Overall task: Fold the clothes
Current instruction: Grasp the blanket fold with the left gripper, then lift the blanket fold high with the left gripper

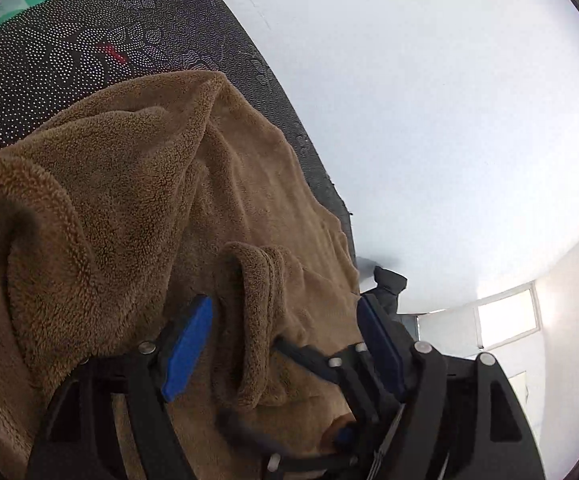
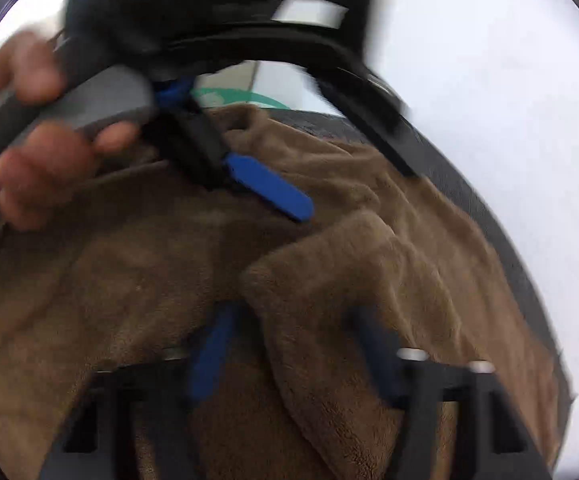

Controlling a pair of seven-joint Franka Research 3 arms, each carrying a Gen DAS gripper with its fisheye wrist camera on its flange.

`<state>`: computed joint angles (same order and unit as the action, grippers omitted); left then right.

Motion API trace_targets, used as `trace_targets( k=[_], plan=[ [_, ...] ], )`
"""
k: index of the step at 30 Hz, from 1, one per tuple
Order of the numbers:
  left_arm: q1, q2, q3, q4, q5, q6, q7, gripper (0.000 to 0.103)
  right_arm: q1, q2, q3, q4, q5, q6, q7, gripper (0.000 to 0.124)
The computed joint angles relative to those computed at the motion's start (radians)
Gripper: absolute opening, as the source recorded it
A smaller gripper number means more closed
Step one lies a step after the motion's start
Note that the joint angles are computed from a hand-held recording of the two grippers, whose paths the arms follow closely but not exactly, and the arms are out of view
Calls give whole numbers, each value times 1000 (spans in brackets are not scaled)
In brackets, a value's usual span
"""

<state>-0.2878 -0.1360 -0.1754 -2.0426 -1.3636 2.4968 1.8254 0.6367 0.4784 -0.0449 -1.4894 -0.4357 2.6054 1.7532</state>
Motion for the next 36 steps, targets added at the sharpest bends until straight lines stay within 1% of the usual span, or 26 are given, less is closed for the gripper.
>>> trace_targets(
  k=[1, 3, 6, 8, 11, 15, 16, 18, 19, 20, 21, 22, 23, 24, 25, 26, 27, 28, 29, 30, 32, 33, 34, 36],
  plan=[
    [2, -3, 3, -2, -6, -7, 2, 78, 8, -8, -17, -12, -12, 3, 37, 22],
    [4, -3, 9, 0, -27, -26, 0, 80, 15, -39, -37, -57, -39, 34, 108, 18],
    [9, 4, 12, 9, -46, -55, -7, 82, 25, -95, -65, -130, -110, 95, 225, 18],
    [12, 22, 9, 26, -44, -88, -30, 83, 19, -114, -62, -146, -145, 116, 271, 18],
    [18, 41, 1, 44, -27, -132, -61, 84, 5, -126, -52, -159, -180, 132, 313, 18],
    [20, 73, -10, 66, -121, -178, -25, 84, -10, -138, -36, -186, -210, 165, 336, 18],
    [20, 78, -17, 72, -127, -165, -26, 84, -10, -137, -34, -186, -218, 169, 336, 18],
    [20, 93, -31, 98, -79, -131, -47, 84, 3, -133, -41, -186, -256, 173, 354, 18],
    [21, 103, -36, 115, -39, -129, -63, 84, 5, -140, -42, -194, -268, 175, 360, 18],
    [21, 113, -40, 132, 3, -129, -79, 78, 3, -137, -44, -191, -279, 175, 367, 18],
    [22, 124, -44, 150, 46, -130, -95, 60, 3, -138, -46, -194, -289, 176, 379, 18],
    [23, 132, -47, 165, 86, -135, -111, 50, -3, -139, -40, -195, -283, 179, 378, 18],
    [24, 141, -51, 178, 125, -141, -127, 30, -16, -142, -24, -202, -256, 186, 363, 18],
    [26, 148, -53, 190, 173, -138, -158, 23, -39, -150, 2, -216, -205, 190, 319, 22],
    [29, 151, -55, 195, 195, -133, -174, 18, -65, -156, 32, -229, -136, 190, 258, 37],
    [32, 137, -56, 182, 203, -128, -184, 18, -58, -170, 26, -249, -135, 190, 261, 52],
    [34, 121, -55, 168, 207, -120, -192, 18, -50, -185, 18, -271, -143, 193, 272, 82],
    [34, 114, -53, 164, 208, -113, -193, 18, -17, -215, -21, -315, -221, 221, 349, 91],
    [34, 107, -51, 164, 207, -108, -190, 18, 8, -244, -50, -352, -310, 241, 433, 91],
    [31, 85, -51, 144, 201, -104, -183, 18, 10, -267, -52, -379, -353, 241, 479, 91],
    [20, 83, -49, 161, 206, -101, -183, 18, 17, -330, -56, -443, -446, 206, 609, 91],
    [15, 88, -49, 178, 207, -102, -181, 17, 18, -356, -56, -466, -495, 178, 678, 91],
    [6, 113, -56, 218, 216, -94, -187, 17, 18, -392, -53, -497, -545, 132, 750, 91],
    [-10, 172, -77, 308, 242, -78, -202, 17, 2, -443, -34, -546, -588, 55, 829, 91]
  ],
)
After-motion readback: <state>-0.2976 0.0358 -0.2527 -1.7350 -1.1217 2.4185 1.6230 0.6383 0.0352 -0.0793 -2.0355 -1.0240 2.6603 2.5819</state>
